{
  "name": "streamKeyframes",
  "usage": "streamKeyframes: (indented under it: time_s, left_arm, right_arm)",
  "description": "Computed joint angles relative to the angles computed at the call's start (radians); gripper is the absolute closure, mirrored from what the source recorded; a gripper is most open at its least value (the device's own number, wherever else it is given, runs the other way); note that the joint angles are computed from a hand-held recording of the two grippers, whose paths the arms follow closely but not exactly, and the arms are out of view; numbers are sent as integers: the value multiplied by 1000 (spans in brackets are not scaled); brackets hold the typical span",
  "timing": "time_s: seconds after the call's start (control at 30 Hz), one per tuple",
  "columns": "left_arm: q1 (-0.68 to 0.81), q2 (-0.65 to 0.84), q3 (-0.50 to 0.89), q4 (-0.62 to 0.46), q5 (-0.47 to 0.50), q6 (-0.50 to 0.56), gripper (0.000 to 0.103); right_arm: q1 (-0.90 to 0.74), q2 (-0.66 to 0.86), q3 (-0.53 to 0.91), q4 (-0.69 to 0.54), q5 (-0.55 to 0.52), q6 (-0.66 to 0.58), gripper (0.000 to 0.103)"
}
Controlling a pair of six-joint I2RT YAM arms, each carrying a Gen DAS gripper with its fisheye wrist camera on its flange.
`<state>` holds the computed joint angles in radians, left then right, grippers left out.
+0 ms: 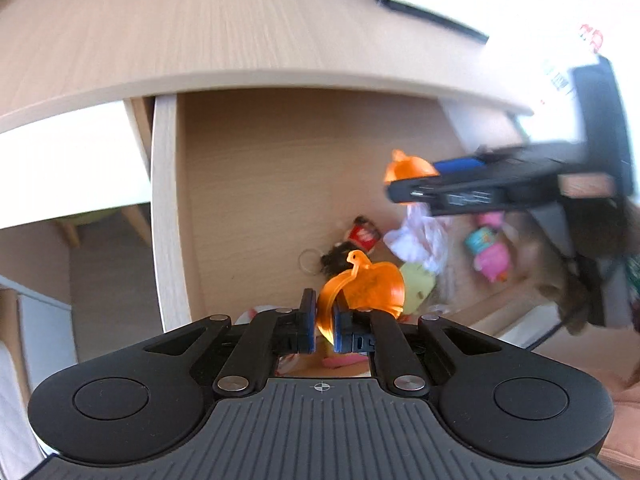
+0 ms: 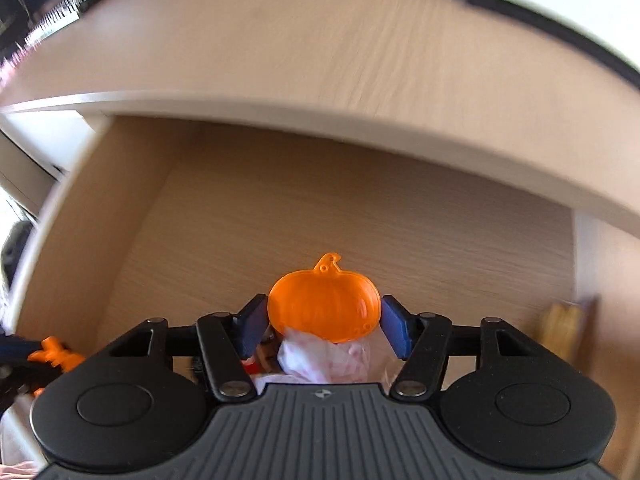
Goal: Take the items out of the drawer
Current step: 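Carry both pumpkins onto the desk beside the white case and open both grippers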
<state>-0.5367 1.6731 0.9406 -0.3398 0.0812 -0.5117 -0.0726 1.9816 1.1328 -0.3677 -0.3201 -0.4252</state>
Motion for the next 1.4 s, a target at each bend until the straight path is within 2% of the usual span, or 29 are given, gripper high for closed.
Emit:
streamKeyframes:
  time_s: [0.1, 0.17, 0.27, 0.33, 0.4, 0.5, 0.63, 0.73, 0.87, 1.07, 1.13, 1.2, 1.27, 1.4]
  left_arm:
    - [35, -62, -2, 29, 42, 6, 94]
    - [52, -74, 55, 31, 48, 33, 94]
    - [74, -37, 210, 21, 39, 90, 93]
    - [77, 50, 342, 36, 31, 97, 93]
    - [87, 133, 472, 23, 33, 82, 93]
    - [92, 309, 677, -3, 31, 34, 93]
    - [100, 541, 914, -47, 53, -12, 93]
    - [93, 703, 1104, -136, 46, -9, 93]
    - [81, 839, 1282, -216, 9, 7, 93]
    - [59, 898, 1365, -244, -79, 88, 89]
    - [53, 899, 1366, -240, -111, 108, 89]
    - [54, 871, 1312, -193, -119, 106, 88]
    - [56, 801, 1187, -98, -134, 93, 88]
    - [64, 653, 977, 48, -168, 96, 88]
  right_arm:
    - [-92, -175, -75, -40, -89, -5, 42]
    - [-159, -282, -90, -67, -151, 6, 42]
    - [-228, -374, -50, -69, -207, 42, 42]
    - [-256, -386, 0, -60, -241, 80, 42]
    - [-252, -351, 52, -2, -232, 110, 42]
    - [-194, -310, 76, 96, -105, 139, 42]
    - [-162, -148, 188, 117, -44, 177, 42]
    - [-137, -16, 290, 121, 25, 161, 42]
    - [-118, 129, 411, 100, 70, 158, 42]
    - [-85, 238, 497, 103, 96, 131, 42]
    - [-76, 232, 477, 136, 104, 128, 42]
    - [-73, 253, 510, 109, 91, 114, 42]
    - [-73, 258, 523, 91, 81, 118, 41]
    - [-89, 162, 417, 160, 71, 130, 33]
